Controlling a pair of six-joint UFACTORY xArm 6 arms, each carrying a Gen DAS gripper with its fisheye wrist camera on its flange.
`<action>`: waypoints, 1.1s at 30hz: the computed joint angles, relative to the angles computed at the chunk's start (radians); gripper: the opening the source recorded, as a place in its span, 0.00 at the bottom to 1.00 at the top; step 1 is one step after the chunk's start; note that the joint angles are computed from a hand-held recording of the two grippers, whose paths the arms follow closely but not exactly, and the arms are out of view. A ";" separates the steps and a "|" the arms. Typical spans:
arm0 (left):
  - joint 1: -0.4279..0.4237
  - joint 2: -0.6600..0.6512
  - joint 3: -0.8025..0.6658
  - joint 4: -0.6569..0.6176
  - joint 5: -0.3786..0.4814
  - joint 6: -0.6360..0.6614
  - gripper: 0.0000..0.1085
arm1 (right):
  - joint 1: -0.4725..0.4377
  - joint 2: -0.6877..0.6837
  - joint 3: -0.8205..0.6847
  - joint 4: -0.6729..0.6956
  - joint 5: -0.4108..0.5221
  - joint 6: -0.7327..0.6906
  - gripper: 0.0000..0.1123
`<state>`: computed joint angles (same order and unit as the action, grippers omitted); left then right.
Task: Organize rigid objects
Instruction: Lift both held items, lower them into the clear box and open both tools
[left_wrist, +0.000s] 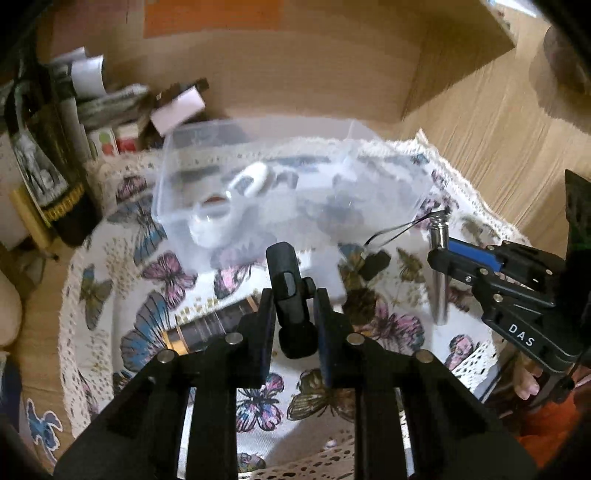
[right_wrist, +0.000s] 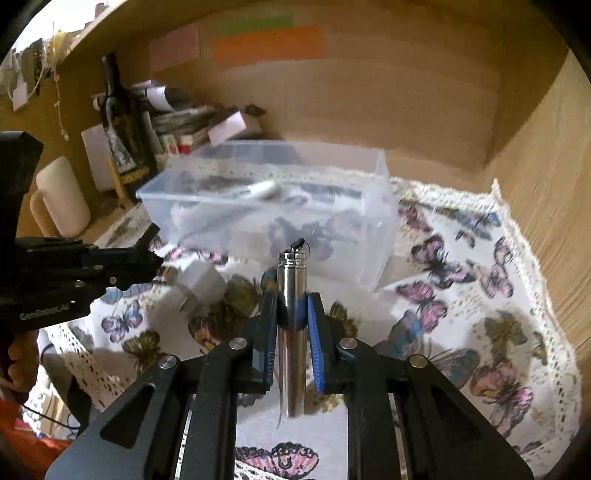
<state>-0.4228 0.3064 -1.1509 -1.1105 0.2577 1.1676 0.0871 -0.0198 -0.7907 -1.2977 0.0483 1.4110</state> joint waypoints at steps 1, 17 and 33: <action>-0.001 -0.007 -0.001 -0.022 -0.001 0.019 0.19 | -0.001 -0.007 -0.005 -0.032 0.002 0.030 0.13; -0.025 -0.022 -0.099 -0.222 -0.038 0.211 0.19 | -0.008 -0.062 -0.094 -0.207 0.066 0.173 0.13; -0.027 0.151 -0.316 -0.002 -0.065 0.012 0.19 | -0.022 0.070 -0.272 -0.194 0.112 0.119 0.13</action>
<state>-0.4498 0.4571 -1.4672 -1.1127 0.1926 1.1800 0.0655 0.0507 -1.0628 -1.4920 0.1606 1.5297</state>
